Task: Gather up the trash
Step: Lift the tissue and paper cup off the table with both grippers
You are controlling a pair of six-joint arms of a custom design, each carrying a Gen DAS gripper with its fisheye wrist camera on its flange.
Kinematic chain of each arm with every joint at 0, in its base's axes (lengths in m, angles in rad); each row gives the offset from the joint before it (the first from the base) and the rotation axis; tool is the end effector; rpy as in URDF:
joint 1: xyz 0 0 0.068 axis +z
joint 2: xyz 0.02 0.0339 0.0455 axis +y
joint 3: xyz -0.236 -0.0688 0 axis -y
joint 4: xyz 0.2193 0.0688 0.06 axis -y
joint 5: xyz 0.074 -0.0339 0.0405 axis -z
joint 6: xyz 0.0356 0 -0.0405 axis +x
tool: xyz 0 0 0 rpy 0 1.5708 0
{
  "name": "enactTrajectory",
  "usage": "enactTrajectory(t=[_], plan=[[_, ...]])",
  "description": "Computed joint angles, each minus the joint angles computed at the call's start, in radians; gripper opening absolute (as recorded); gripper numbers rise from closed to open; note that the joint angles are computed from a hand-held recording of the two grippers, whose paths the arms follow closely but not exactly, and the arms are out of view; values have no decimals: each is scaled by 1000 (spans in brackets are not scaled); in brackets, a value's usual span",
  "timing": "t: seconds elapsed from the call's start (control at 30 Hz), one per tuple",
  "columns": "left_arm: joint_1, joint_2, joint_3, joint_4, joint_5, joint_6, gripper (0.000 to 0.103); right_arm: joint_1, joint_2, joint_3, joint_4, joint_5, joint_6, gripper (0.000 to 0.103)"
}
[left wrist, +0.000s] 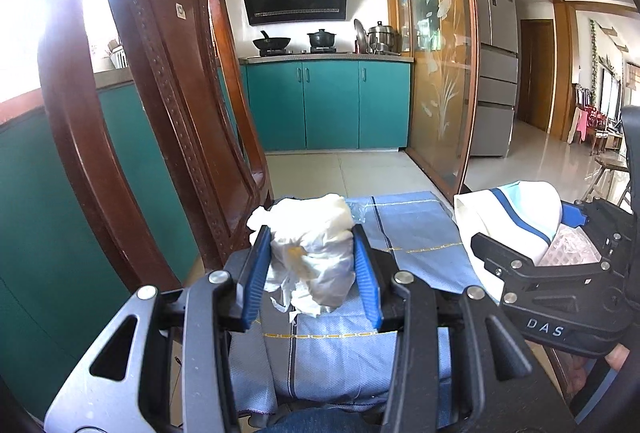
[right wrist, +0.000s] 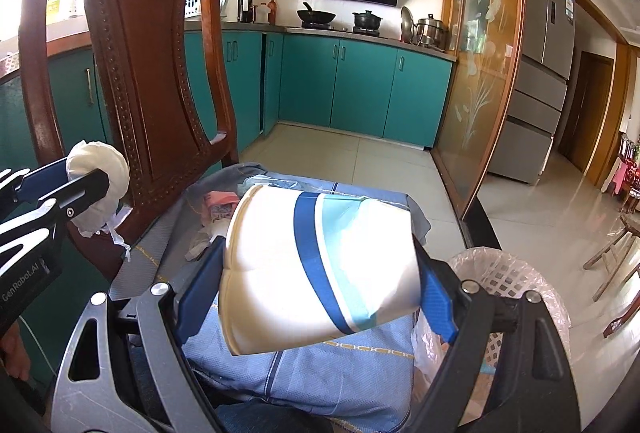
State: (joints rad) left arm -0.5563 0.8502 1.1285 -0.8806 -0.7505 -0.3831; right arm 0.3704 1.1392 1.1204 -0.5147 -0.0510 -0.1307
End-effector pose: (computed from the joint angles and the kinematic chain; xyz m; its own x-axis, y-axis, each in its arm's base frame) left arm 0.1326 -0.0539 0.3521 -0.4122 -0.0656 -0.9087 -0.2643 0.9631 0.0504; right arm 0.2193 0.0871 0.3280 -0.4176 -0.3018 -0.8571 -0.4608 0.8833 -0.0865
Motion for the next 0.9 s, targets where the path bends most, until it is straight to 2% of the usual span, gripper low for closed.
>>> enactTrajectory(t=[0.33,0.9], plan=[[-79,-4,13,-36,-63,-44,41,6,-40,-7,-21,4,2,84],[-82,-2,11,-38,-60,-47,41,19,-26,-5,-28,16,10,84]])
